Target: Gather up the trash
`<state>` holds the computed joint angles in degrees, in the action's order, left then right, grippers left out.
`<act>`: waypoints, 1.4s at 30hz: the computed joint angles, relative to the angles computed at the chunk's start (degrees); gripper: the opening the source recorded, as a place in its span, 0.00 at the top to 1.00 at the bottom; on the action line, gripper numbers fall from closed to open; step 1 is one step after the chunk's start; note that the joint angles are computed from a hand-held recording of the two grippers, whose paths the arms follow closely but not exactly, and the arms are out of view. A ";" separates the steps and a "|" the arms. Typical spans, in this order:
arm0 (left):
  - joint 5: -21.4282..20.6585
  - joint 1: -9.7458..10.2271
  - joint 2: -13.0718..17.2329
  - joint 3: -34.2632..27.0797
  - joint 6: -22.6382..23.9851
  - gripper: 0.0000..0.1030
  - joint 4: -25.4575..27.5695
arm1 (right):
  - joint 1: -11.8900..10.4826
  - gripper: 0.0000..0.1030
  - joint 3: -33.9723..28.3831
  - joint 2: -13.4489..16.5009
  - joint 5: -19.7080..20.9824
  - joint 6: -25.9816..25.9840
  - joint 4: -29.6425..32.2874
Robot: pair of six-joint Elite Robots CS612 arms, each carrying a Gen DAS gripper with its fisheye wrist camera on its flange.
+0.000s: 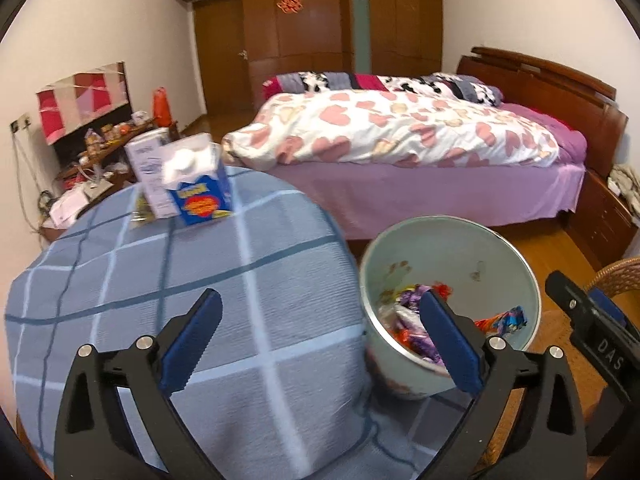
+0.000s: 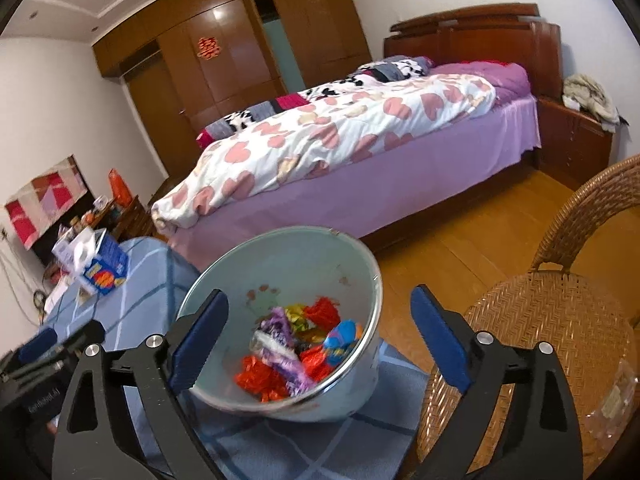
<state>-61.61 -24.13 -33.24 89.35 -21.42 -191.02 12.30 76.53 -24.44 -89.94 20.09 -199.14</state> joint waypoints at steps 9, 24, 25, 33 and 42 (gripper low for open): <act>4.57 -0.77 -3.49 7.75 -1.83 0.06 -4.82 | 1.34 0.10 4.67 -2.16 0.58 -3.88 -3.01; 11.93 -2.63 -7.79 17.03 -2.97 0.06 -14.19 | 3.05 0.08 10.45 -5.43 1.78 -5.11 -14.06; 12.43 -2.79 -7.92 17.27 -2.66 0.06 -14.81 | 3.14 0.08 10.74 -5.56 1.40 -5.20 -15.20; 14.89 -3.88 -9.16 18.85 -0.53 0.06 -19.44 | 3.60 0.06 12.59 -6.58 -0.76 -6.10 -22.95; 15.60 -4.35 -10.07 19.54 -0.91 0.06 -20.11 | 3.80 0.06 12.93 -6.78 -1.69 -7.39 -25.27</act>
<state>-46.02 -28.48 -43.31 108.89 -22.33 -211.12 16.10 89.45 -31.23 -91.63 12.70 -224.41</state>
